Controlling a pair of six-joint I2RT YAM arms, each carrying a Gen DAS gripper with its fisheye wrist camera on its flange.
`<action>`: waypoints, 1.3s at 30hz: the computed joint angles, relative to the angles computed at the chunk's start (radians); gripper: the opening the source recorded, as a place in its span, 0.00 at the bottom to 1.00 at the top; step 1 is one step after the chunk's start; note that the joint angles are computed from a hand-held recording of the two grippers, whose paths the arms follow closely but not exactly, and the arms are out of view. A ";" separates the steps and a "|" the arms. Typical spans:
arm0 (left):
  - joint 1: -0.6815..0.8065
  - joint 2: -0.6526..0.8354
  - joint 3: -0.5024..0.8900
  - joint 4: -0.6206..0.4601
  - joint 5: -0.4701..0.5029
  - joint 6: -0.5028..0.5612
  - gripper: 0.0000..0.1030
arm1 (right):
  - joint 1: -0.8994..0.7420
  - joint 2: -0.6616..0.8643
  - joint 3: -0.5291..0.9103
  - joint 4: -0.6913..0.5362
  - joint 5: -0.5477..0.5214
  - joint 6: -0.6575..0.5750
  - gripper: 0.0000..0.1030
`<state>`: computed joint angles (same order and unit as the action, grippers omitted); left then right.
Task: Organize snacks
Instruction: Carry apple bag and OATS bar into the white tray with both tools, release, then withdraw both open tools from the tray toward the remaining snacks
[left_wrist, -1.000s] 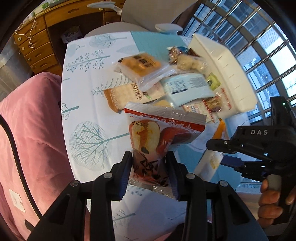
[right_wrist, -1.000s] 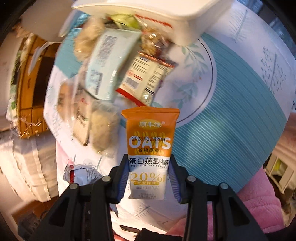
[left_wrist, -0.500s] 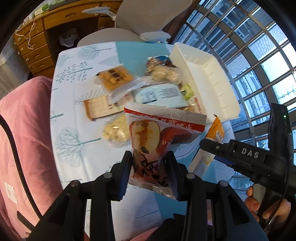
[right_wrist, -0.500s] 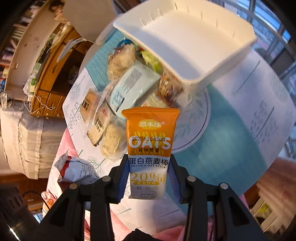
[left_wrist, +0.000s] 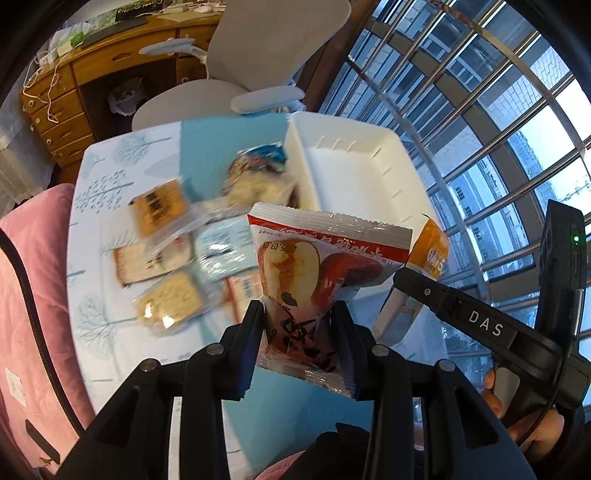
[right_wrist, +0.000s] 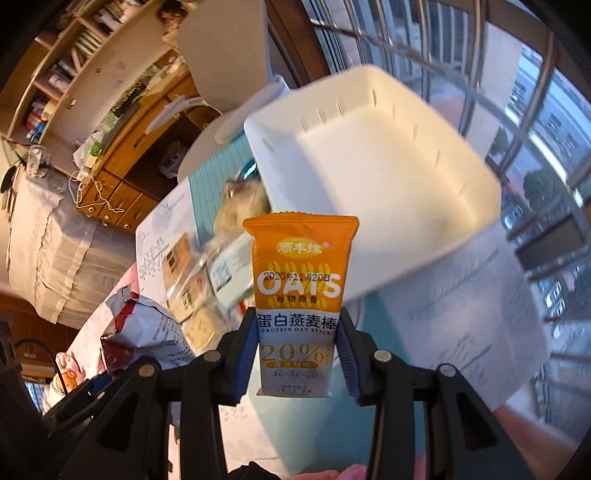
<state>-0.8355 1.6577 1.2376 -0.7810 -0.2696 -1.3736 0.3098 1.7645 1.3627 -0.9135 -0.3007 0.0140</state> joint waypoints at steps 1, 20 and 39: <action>0.007 0.031 0.035 -0.001 -0.004 0.003 0.35 | -0.022 0.023 0.035 -0.007 -0.008 -0.036 0.40; 0.097 0.478 0.548 0.004 -0.005 0.055 0.36 | -0.212 0.396 0.565 -0.203 -0.034 -0.333 0.41; 0.059 0.494 0.537 -0.072 -0.016 -0.054 0.68 | -0.224 0.437 0.579 -0.249 -0.039 -0.328 0.52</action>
